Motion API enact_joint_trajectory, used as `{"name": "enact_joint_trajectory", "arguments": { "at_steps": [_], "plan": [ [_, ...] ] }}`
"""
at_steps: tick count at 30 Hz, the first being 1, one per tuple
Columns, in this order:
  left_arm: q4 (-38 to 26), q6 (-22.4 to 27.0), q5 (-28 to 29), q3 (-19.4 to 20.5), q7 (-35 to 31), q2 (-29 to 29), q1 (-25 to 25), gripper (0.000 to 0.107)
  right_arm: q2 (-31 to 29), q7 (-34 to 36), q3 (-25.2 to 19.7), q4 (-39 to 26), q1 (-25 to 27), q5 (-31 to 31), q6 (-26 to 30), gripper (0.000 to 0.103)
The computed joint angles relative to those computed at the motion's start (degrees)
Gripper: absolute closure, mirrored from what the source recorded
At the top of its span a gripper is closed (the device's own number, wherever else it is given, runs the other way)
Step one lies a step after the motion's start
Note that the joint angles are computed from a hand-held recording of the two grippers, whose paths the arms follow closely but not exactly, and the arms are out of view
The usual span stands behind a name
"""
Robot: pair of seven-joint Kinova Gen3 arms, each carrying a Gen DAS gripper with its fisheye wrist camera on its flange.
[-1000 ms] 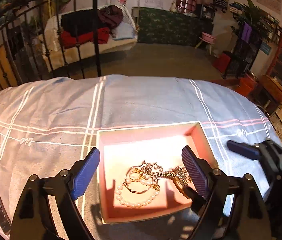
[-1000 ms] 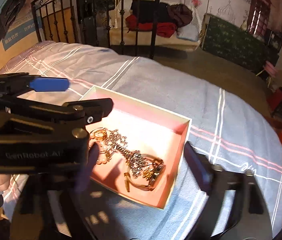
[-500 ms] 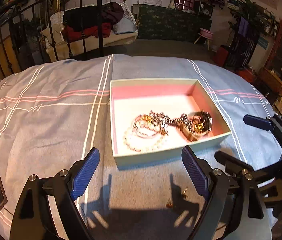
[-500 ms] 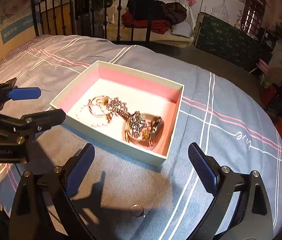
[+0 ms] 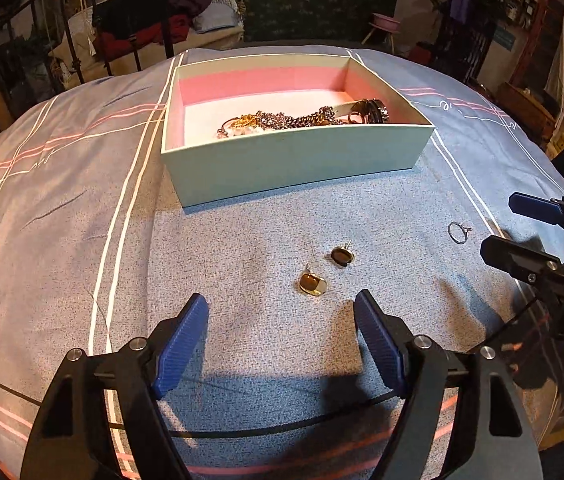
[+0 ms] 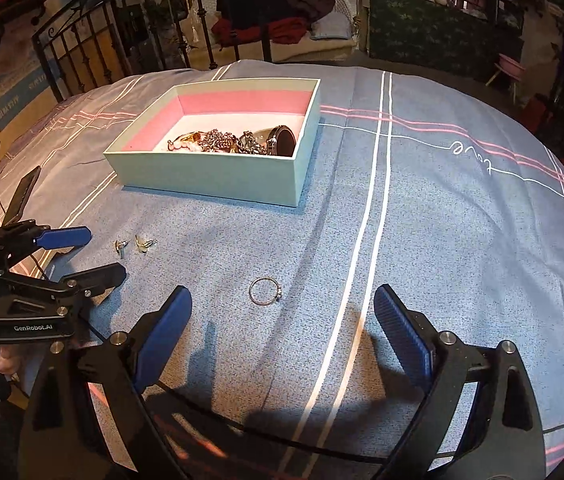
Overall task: Organize jewelry
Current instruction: 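Move both tools back toward the remaining earrings and silver ring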
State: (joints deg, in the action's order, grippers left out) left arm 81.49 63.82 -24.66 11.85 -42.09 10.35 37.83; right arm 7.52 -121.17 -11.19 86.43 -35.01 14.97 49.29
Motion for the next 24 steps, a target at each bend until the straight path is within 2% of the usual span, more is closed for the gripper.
{"name": "enact_joint_trajectory", "arguments": {
  "at_steps": [2,5,7,8,10,17,24],
  "plan": [
    [-1.13,1.05,-2.01,0.06,-0.43,0.93,0.88,0.043,-0.04,-0.04,-0.01,-0.04,-0.15,0.45,-0.08,0.012],
    [-1.95,1.05,-2.16,-0.06,-1.67,1.66,1.34,0.055,-0.03,-0.19,-0.06,0.0,-0.27,0.63,-0.23,0.012],
    [-1.76,0.46,-2.97,-0.12,-2.15,1.66,2.0,0.072,0.1,0.25,-0.13,-0.09,-0.23,0.35,0.1,0.012],
    [-1.66,0.3,-3.24,-0.09,-2.46,1.66,2.29,0.076,0.14,0.32,-0.12,-0.05,-0.26,0.34,0.21,0.012],
    [-1.31,-0.35,-3.19,-0.03,-3.3,1.55,2.51,0.093,0.1,0.21,-0.08,0.24,-0.21,0.15,0.1,0.012],
    [0.57,-2.84,-2.08,-0.16,-2.79,0.01,1.83,0.095,0.98,0.52,-0.18,-0.32,-0.84,0.22,0.73,0.012],
    [0.37,-2.15,-2.67,-0.01,-1.41,-0.46,1.22,0.095,2.3,0.69,0.12,-2.02,-1.62,0.49,2.76,0.012]
  ]
}}
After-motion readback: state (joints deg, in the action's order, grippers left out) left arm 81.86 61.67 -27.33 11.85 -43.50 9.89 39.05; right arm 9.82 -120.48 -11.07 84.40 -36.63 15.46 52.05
